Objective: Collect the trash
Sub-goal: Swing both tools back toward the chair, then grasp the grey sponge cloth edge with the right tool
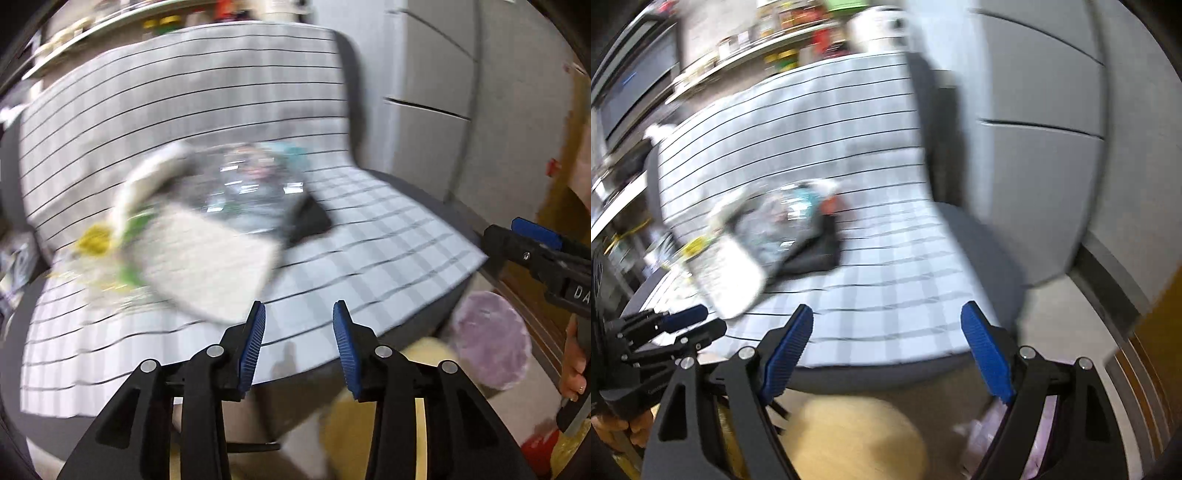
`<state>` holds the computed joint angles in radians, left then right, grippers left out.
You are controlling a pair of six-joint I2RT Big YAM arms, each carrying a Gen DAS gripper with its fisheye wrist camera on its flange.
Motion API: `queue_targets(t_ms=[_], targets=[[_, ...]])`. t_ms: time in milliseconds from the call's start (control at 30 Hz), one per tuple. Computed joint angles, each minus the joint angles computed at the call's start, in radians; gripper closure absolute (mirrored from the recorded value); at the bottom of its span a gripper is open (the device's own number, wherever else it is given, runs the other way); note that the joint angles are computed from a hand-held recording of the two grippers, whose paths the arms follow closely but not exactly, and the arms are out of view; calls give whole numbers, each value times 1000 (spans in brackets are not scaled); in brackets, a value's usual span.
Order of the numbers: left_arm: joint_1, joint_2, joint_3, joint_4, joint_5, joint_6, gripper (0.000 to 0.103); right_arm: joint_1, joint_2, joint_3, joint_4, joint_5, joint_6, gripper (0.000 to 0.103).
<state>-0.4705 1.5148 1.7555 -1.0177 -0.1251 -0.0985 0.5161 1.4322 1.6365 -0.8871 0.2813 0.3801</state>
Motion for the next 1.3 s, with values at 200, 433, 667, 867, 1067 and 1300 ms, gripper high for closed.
queue_targets(t_ms=[200, 433, 667, 867, 1067, 1300], targets=[[104, -61, -58, 1, -30, -32, 59, 64, 159, 168, -19, -76, -107, 41], [179, -83, -101, 5, -27, -71, 59, 73, 332, 339, -94, -212, -136, 67], [207, -78, -124, 2, -24, -75, 59, 59, 396, 381, -110, -285, -52, 58], [219, -78, -131, 6, -24, -74, 59, 48, 450, 433, -94, -349, 6, 55], [222, -106, -146, 1, -48, -87, 59, 53, 450, 428, -58, -393, 49, 75], [205, -117, -132, -4, -65, -87, 59, 76, 343, 329, -6, -350, 40, 99]])
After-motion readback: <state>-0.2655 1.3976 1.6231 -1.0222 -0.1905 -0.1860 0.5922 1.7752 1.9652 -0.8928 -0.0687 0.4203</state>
